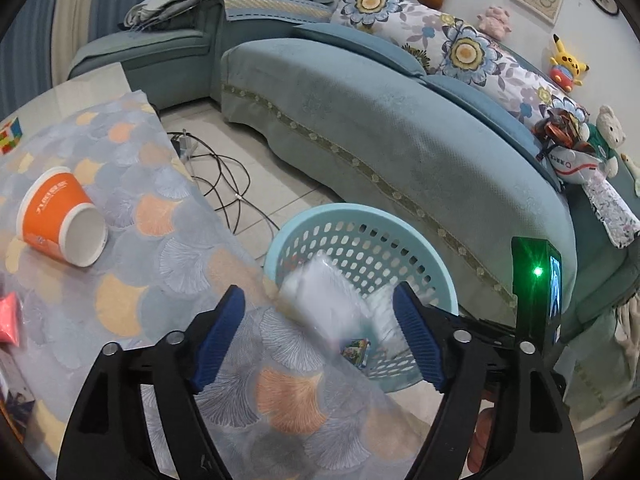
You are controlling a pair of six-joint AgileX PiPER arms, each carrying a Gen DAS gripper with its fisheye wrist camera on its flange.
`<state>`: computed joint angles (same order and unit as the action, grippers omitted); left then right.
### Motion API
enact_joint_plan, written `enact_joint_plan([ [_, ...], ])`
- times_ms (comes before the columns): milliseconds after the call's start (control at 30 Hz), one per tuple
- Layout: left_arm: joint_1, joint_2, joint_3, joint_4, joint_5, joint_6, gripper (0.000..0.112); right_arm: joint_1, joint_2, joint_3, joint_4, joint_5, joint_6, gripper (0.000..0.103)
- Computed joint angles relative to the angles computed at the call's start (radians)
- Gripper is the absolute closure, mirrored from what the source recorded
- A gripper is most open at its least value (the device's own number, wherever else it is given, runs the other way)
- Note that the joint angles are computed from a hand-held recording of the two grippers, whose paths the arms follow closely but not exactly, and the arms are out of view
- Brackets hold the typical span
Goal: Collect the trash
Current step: 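Carry both items to the blue basket and release them inside, then grasp the teal packet with the left tool while the right tool grasps the orange snack bag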
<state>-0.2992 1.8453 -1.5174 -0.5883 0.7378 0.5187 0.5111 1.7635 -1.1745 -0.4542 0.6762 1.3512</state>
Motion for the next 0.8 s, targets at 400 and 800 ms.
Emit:
enact_joint_plan([
  [400, 0.03, -0.087, 0.06, -0.017, -0.018, 0.025, 0.036, 0.058, -0.062, -0.005, -0.089, 0.029, 0.085, 0.055],
  [800, 0.279, -0.4, 0.228, -0.076, -0.008, 0.052, 0.036, 0.282, -0.031, -0.277, -0.25, 0.187, 0.029, 0.049],
])
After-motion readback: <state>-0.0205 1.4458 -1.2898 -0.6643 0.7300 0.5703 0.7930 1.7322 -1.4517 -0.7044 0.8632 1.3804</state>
